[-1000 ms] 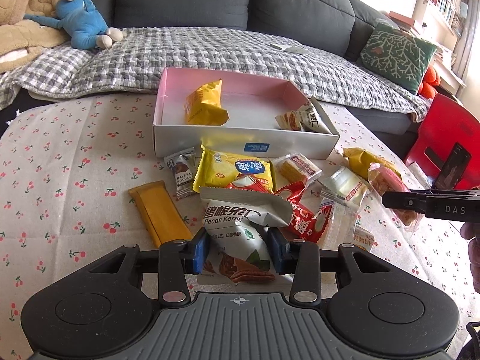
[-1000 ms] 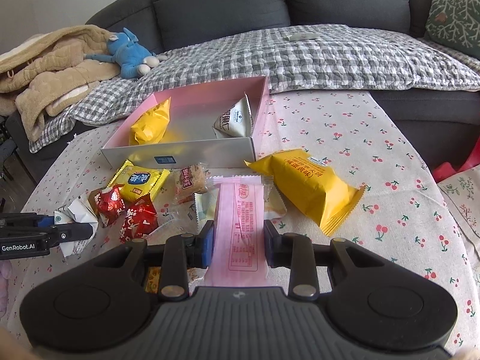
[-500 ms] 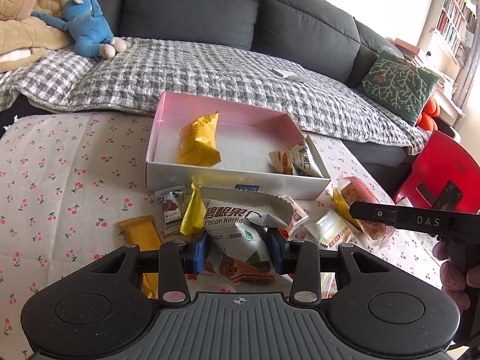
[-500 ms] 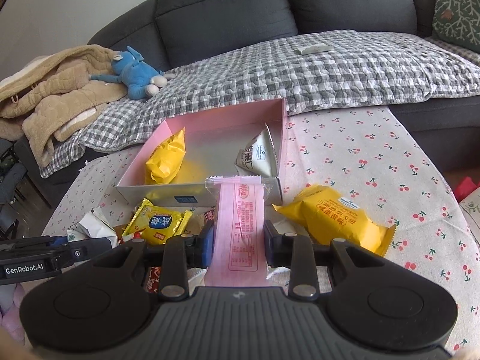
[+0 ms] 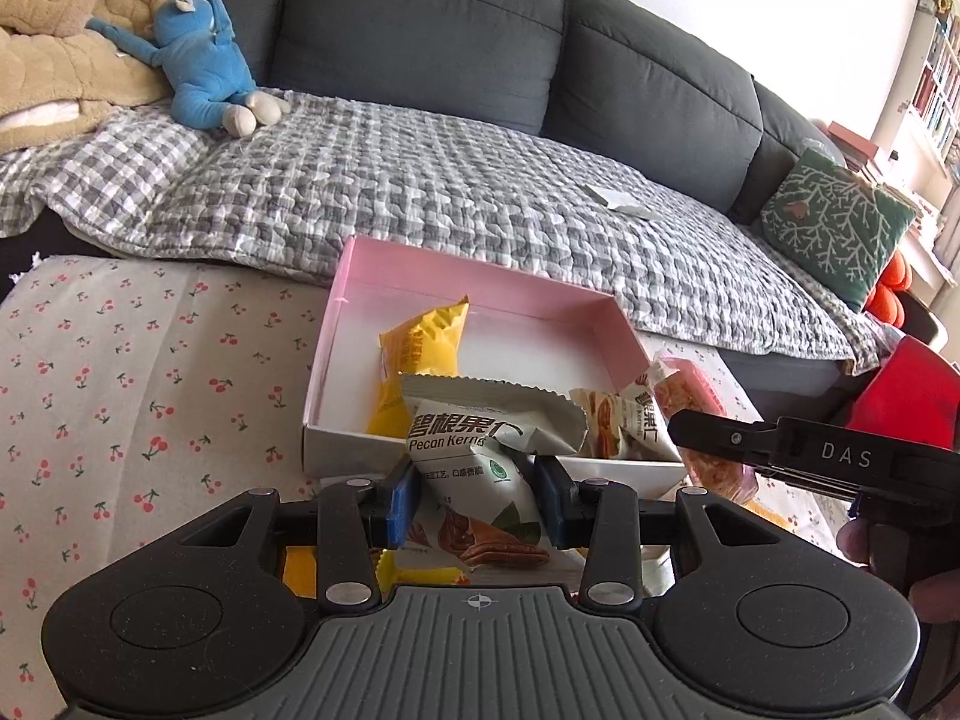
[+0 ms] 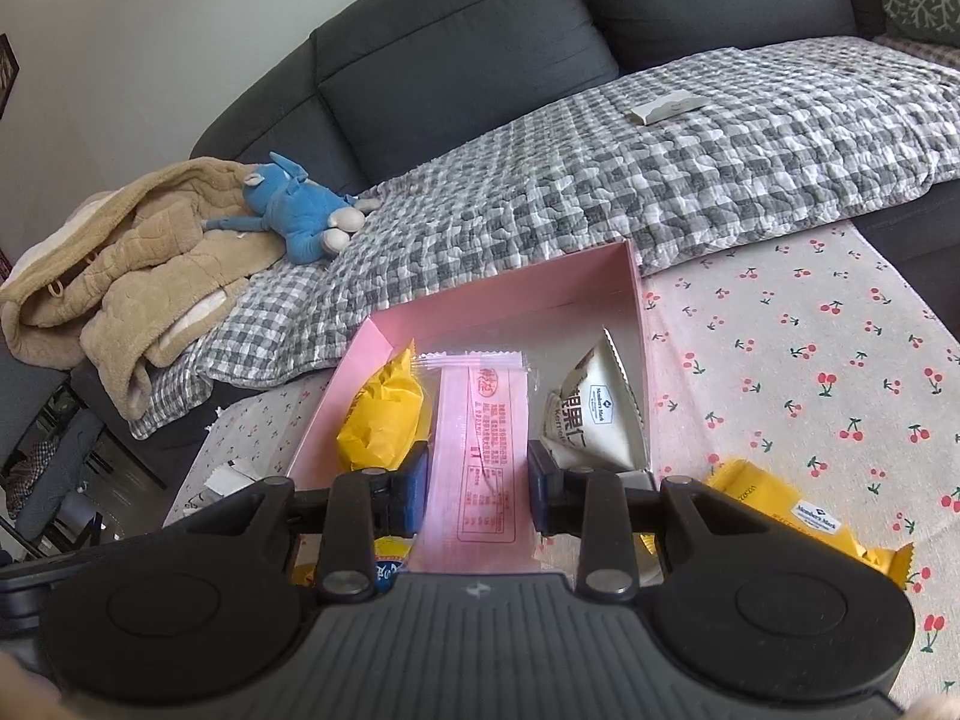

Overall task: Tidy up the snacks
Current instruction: 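Lower both held packets into the pink box and open both grippers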

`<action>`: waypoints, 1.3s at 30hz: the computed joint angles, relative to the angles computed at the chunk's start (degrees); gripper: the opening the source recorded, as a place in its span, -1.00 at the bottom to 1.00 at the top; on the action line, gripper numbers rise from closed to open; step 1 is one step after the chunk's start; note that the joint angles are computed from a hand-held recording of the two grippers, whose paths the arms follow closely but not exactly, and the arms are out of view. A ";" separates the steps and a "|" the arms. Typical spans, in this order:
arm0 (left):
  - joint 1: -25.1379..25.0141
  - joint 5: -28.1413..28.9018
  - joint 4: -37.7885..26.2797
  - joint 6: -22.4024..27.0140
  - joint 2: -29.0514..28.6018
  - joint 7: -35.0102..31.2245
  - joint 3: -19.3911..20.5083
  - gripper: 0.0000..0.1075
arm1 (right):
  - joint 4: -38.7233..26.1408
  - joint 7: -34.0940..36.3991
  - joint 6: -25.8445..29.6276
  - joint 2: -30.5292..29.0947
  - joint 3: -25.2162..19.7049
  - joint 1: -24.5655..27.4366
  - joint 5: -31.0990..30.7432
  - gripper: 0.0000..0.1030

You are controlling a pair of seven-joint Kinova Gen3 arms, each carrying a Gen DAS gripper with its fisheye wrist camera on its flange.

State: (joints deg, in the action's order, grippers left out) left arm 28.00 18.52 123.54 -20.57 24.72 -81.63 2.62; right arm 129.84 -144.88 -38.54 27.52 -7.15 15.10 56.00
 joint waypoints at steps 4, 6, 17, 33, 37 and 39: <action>0.18 -0.49 -3.81 0.94 2.65 -0.31 -0.24 -0.28 | -1.94 -1.50 -0.05 1.85 -0.43 -0.11 0.37 -0.43; 1.30 0.34 -5.81 1.51 3.99 -1.01 -1.30 -0.28 | -2.62 -1.93 0.33 2.31 -0.41 -0.23 -0.12 -0.43; 5.33 2.11 -16.13 5.47 11.00 -3.65 -5.98 -0.29 | -6.48 -4.90 0.03 4.75 -0.49 0.78 -2.09 -0.43; 8.11 1.27 -23.04 13.09 15.96 -4.71 -10.73 -0.24 | -9.23 -2.92 3.30 6.75 -2.05 0.17 -2.40 -0.42; 3.75 -0.78 -20.99 12.02 15.98 -0.47 -6.04 -0.22 | -9.74 -3.06 3.94 6.95 -2.30 0.10 -2.01 -0.40; 4.50 -1.29 -20.25 11.90 15.57 0.37 -6.72 -0.22 | -9.91 -2.95 3.87 7.16 -2.42 0.17 -1.63 -0.39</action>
State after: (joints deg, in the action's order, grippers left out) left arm 32.50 17.22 103.29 -8.66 40.29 -81.26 -4.10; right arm 119.93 -147.83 -34.68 34.68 -9.57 15.27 54.38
